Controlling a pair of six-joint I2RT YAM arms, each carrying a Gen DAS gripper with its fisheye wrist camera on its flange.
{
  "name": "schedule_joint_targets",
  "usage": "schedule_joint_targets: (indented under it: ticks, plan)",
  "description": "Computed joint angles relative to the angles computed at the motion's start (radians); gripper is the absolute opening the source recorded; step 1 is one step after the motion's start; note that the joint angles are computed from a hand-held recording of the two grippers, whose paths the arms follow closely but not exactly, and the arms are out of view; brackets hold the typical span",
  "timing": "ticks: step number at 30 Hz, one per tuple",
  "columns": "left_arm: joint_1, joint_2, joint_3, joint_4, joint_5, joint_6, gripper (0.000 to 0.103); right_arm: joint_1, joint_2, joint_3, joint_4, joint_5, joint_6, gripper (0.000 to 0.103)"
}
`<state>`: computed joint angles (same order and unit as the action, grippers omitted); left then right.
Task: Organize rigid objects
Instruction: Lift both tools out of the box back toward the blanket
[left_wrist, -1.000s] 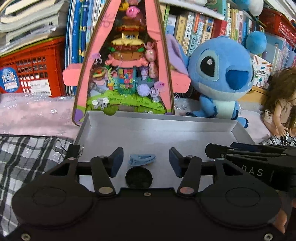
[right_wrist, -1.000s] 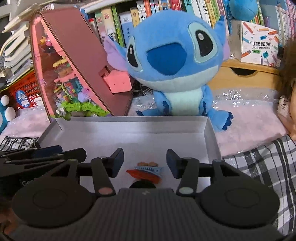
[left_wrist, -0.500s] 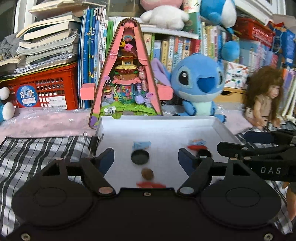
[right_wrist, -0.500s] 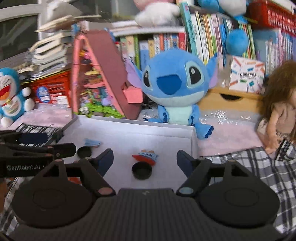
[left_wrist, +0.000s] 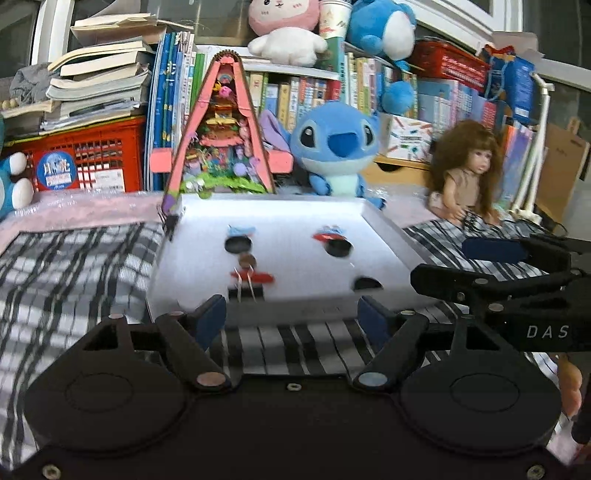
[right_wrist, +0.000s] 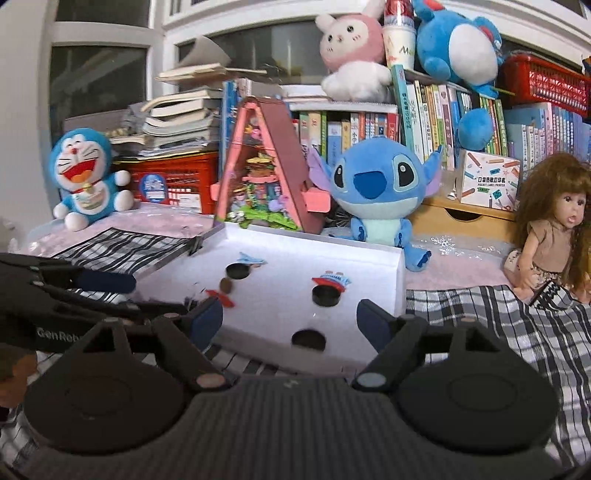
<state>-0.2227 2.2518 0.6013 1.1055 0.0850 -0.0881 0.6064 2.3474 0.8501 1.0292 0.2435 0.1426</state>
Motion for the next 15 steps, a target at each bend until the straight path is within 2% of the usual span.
schedule_joint_targets:
  ticks: [9,13,15]
  plan:
    - [-0.037,0.083,-0.201,0.303,-0.009,0.025,0.077,0.063,0.021,-0.172,0.200,0.025,0.008,0.088]
    - [-0.033,0.137,-0.250,0.375,0.014,0.027,0.076,0.094,0.051,-0.215,0.257,0.030,0.011,0.088]
    - [-0.024,0.165,-0.272,0.410,0.045,0.033,0.072,0.110,0.071,-0.229,0.282,0.030,0.014,0.088]
